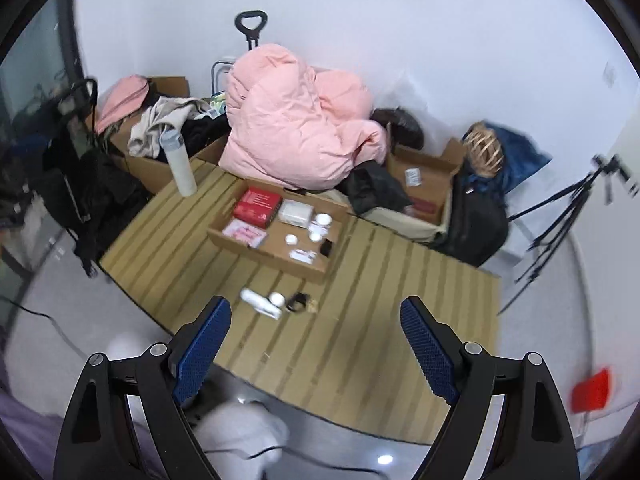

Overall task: Organize objects
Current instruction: 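Withdraw the left tool and move toward the white spray bottle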

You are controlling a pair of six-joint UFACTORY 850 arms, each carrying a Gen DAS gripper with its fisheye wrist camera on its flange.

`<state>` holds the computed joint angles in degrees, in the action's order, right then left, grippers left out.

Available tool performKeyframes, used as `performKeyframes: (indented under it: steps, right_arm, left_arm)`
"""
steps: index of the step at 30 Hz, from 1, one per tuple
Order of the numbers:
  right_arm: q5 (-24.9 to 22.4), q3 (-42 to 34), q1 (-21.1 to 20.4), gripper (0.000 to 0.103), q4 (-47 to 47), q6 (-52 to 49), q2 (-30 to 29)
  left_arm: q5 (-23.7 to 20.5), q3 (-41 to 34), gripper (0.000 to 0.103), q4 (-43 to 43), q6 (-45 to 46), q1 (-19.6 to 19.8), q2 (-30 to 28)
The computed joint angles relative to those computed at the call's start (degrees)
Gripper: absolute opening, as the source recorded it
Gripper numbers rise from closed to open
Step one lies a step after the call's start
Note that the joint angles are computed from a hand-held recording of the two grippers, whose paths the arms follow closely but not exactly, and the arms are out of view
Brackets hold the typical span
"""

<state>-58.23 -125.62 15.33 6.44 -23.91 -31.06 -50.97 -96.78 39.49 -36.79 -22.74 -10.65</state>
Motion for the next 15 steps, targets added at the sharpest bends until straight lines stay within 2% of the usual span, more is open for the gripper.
performKeyframes:
  steps: [3,5,6,10,12,13,15]
  right_arm:
    - [5.0,11.09,-0.49,0.089,-0.43,-1.79,8.13]
    - [9.6,20.19,-1.65,0.089,4.77,-4.7,13.63]
    - [13.22,25.7,-1.94,0.089,7.21,-6.23,16.53]
    - [27.14,47.24,-1.07,0.089,16.2,-17.09,26.58]
    - [33.92,56.33,-0.08,0.089,22.28,-25.58,29.61]
    - [35.33,58.84,0.25,0.089,24.64,-28.5,30.06]
    - [38.1,62.01,1.21,0.089,23.78,-27.16,29.1]
  left_arm:
    - [4.1,6.82,0.103,-0.61,-3.34,-0.45,5.84]
    - [7.4,13.44,0.103,1.25,-7.19,-1.45,9.31]
    - [9.06,17.19,0.103,4.05,-10.79,-2.21,10.74]
    - [16.71,35.01,0.103,24.77,-34.77,-6.25,16.52]
    - [15.42,40.54,0.103,36.27,-46.76,-8.39,17.12]
    - [13.27,42.43,0.103,41.04,-52.12,-9.53,16.29]
    - [10.64,43.5,0.103,44.76,-55.63,-11.12,13.41]
